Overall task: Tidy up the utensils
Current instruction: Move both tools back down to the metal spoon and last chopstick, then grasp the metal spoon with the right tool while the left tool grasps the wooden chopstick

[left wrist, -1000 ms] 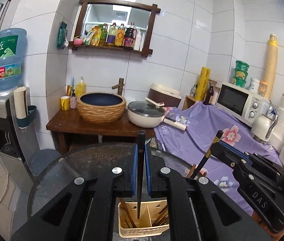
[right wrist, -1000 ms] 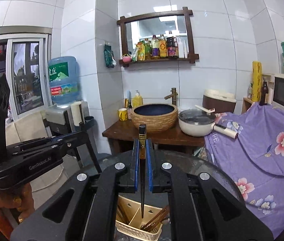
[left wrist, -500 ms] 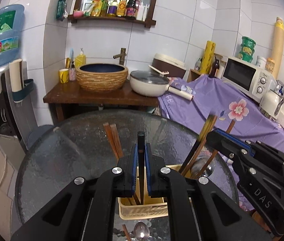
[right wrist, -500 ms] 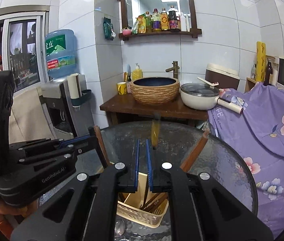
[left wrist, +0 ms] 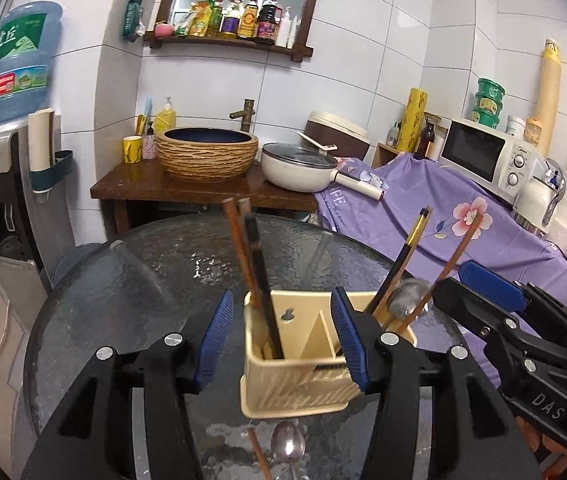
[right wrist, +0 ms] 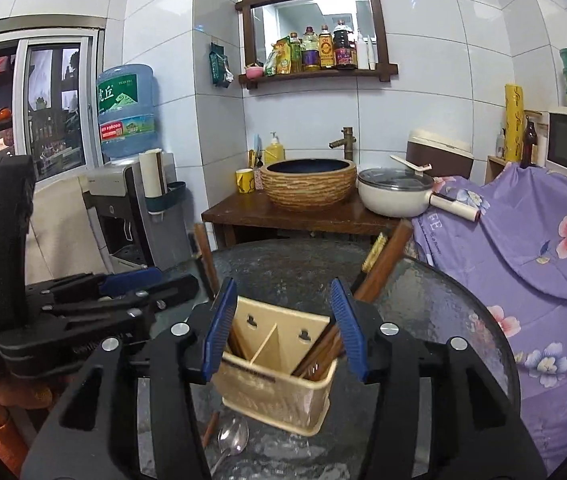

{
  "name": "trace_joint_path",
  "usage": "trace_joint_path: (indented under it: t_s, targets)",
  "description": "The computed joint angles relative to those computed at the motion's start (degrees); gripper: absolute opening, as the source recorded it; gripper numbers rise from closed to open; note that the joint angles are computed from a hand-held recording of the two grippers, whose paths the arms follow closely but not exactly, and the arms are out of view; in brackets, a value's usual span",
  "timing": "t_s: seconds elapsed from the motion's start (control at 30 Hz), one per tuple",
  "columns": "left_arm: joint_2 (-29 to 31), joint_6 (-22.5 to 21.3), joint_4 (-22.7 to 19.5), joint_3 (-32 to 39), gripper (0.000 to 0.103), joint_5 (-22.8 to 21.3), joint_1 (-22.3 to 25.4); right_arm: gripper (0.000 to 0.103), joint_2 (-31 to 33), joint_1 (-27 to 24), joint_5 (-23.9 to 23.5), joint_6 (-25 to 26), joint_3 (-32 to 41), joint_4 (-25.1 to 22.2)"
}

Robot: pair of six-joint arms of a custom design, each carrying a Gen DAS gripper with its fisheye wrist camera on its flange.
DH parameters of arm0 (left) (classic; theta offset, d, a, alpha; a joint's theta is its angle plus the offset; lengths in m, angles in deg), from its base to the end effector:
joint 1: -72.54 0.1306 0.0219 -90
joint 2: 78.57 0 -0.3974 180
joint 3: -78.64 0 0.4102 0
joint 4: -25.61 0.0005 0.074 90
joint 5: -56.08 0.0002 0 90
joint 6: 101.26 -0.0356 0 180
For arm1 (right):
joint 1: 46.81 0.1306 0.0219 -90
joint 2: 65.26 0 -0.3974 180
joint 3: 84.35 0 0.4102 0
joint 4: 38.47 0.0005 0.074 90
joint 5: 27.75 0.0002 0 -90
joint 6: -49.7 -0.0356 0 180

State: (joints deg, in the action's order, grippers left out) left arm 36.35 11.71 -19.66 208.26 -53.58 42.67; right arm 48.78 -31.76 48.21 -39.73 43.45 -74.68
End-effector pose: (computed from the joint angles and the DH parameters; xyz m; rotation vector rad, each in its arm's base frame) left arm 0.5942 -0.3280 0.5402 -0.0796 2.0751 -0.2041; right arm 0.6569 0.1851 0.5495 -0.4275 1.9254 0.4058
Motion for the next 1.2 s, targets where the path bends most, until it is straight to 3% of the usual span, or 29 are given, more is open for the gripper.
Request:
trace_joint_path:
  t_s: [0.13,0.23,0.37,0.57,0.87,1.13,1.2]
  targets:
    - [-3.8,0.1,1.7,-7.4,0.054,-3.1,-0.9,0.05,-3.7,0.5,0.4,0.4,-7.7,1.0]
    - [-5.4,1.2,0.5,-11.7,0.054,-4.6,-1.1,0.05,-4.5,1.0,1.7,1.5,-11.3,0.7]
    - [-6.3,7.0,-2.1,-16.6,0.054,-3.4,-0.4,0.05,-2.2,2.5,2.7,2.3,-11.8,-4.2]
    - [-6.0,11.4,-6.3,-20.7,0.054,-6.7,-0.4,0.05,2.4,4.3,4.4,-1.8,-9.6,-9.2]
    - [-7.5,12.4,-6.0,-23.5,0.055,-7.7,0.0,0.05,10.3,6.3,6.5,-10.6,-0.6,-15.0]
    - [-8.3,13.5,-6.2,-24.9,0.057,-8.0,-0.1,0.048,13.0,7.9,12.1,-9.2,2.3,-16.4]
    - [-8.3,13.7,-6.2,-24.8,0.057,-7.9,0.0,0.039,12.9,8.3,13.4,-7.7,2.1,-16.1]
